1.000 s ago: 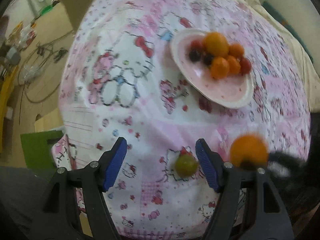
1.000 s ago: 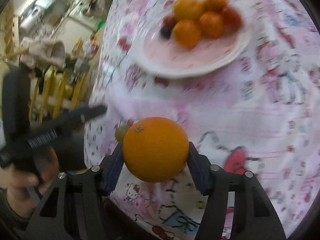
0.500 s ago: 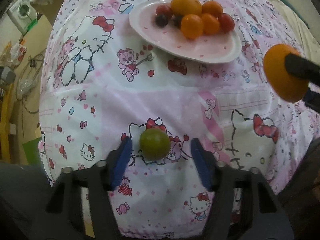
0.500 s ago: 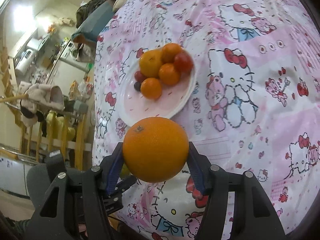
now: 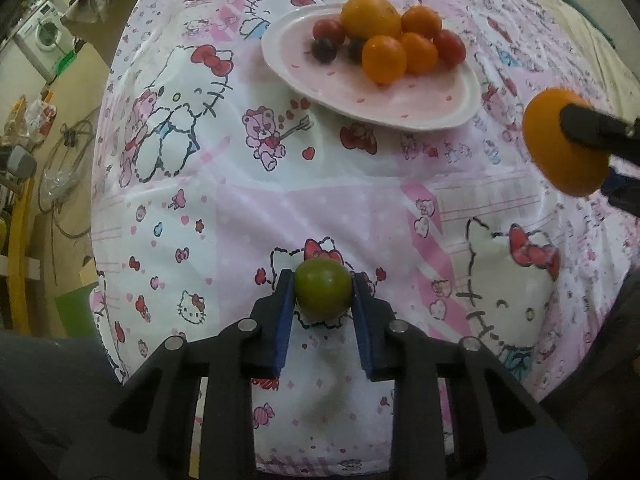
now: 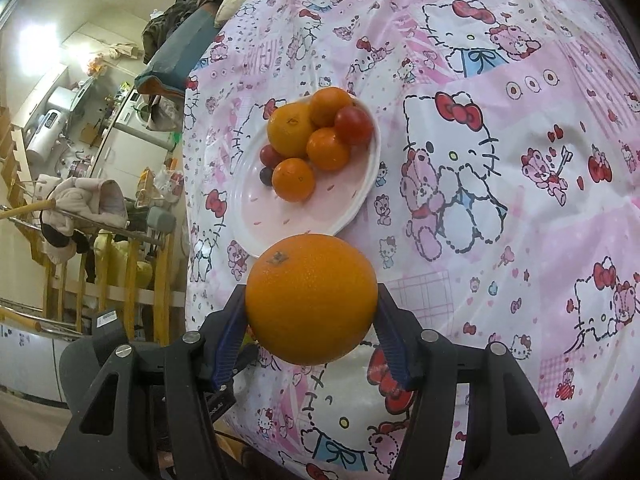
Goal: Organize fruits
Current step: 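Grasp the green tomato with the left gripper while the right gripper lifts the large orange, then carry the orange and green tomato over the plate and release the orange from the right gripper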
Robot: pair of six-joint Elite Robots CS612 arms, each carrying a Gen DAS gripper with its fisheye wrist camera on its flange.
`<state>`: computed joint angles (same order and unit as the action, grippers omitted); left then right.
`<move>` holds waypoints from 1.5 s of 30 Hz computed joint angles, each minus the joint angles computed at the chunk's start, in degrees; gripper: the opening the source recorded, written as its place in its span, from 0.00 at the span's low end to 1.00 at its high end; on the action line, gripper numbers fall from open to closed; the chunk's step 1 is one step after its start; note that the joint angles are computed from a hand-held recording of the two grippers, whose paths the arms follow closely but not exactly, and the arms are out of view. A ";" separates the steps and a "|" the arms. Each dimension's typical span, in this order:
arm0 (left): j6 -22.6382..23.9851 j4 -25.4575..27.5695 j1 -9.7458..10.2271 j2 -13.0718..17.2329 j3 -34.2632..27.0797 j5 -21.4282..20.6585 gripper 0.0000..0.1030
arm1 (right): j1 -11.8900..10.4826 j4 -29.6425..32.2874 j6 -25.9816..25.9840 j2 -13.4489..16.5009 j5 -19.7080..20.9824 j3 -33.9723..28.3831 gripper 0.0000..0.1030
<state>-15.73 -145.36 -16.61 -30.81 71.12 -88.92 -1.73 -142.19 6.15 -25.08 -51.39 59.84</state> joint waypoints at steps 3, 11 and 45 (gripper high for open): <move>-0.79 -2.37 0.67 -0.75 0.33 -1.02 0.23 | 0.03 0.75 -0.31 0.25 0.72 -0.48 0.61; -0.33 -2.94 1.72 0.31 -4.45 -0.26 0.23 | 0.38 3.13 -2.71 1.80 1.28 -4.51 0.61; 7.76 16.53 1.40 14.78 -32.03 0.27 0.24 | 1.88 26.65 -10.36 15.81 -2.02 -32.91 0.63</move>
